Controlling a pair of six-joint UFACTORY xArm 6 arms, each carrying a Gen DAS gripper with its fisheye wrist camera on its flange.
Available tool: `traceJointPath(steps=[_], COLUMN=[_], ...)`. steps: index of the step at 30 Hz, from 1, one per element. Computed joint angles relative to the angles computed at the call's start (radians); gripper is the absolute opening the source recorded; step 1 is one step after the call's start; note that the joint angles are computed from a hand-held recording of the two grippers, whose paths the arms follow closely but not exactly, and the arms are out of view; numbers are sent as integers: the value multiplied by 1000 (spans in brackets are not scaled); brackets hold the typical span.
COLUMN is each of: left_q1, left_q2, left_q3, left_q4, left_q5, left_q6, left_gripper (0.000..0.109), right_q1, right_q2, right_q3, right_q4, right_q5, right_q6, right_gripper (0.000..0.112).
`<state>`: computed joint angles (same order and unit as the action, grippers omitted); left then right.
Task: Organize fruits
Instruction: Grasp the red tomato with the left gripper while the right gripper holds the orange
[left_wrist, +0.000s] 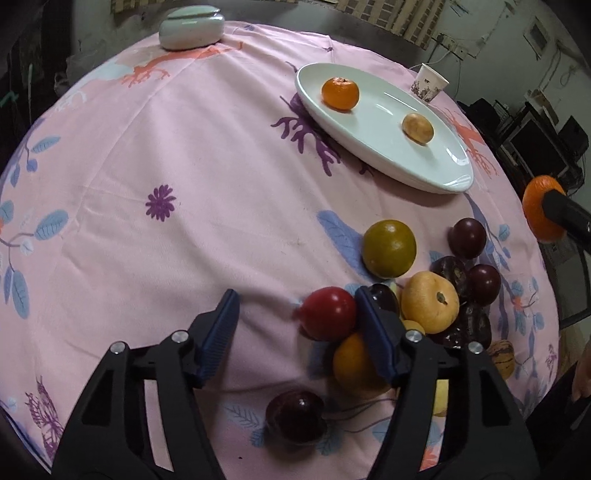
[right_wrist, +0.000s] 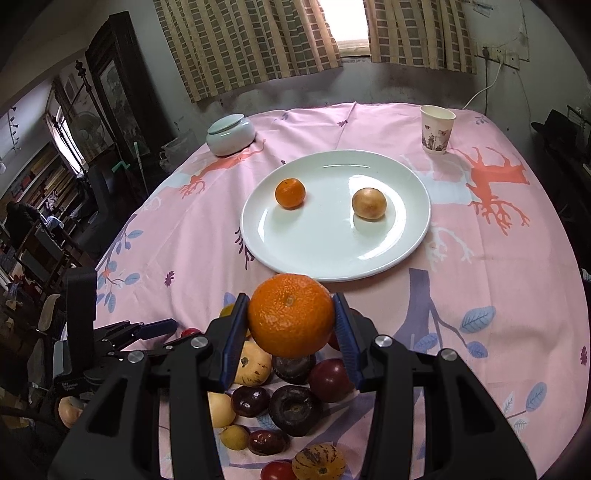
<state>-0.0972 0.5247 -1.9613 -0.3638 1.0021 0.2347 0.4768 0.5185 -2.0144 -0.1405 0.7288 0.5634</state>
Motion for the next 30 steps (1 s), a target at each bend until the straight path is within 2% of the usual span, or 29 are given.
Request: traceJointPath(steps=[2, 4, 6, 8, 10, 12, 13, 14, 16, 21, 26, 30], left_q1=[4, 21, 14, 19, 22, 35, 39, 40, 43, 42, 46, 41], left_q2=[-6, -20, -69, -74, -34, 58, 92, 97, 60, -52, -94, -137], left_q3=[-7, -6, 66, 70, 15, -120, -186, -210, -163, 23, 91, 157], left_q4=[-11, -85, -64, -72, -89, -107, -92, -74, -52, -45, -55, -43], left_q5=[39, 99, 46, 53, 88, 175, 230, 257, 251, 152, 156, 119], left_q6=[6, 45, 71, 88, 109, 88, 75, 72, 102, 160, 165, 169], left_gripper=[66, 62, 62, 62, 62, 61, 57, 29, 30, 30, 30, 30], right_q1=[1, 2, 1, 1, 0, 3, 5, 6, 6, 3, 17, 17], right_q2=[-10, -16, -21, -17, -15, -8, -10, -14, -26, 7, 11, 1], right_q3=[16, 23, 32, 26, 25, 11, 14, 18, 33, -9, -20, -9], right_q4=[-6, -10, -11, -9, -3, 4, 1, -4, -15, 6, 24, 12], right_q5=[2, 9, 10, 15, 12, 20, 21, 22, 17, 33, 34, 27], right_q6=[15, 25, 31, 33, 23, 14, 13, 14, 19, 14, -15, -1], right_gripper=[46, 46, 46, 46, 46, 46, 46, 46, 46, 46, 46, 47])
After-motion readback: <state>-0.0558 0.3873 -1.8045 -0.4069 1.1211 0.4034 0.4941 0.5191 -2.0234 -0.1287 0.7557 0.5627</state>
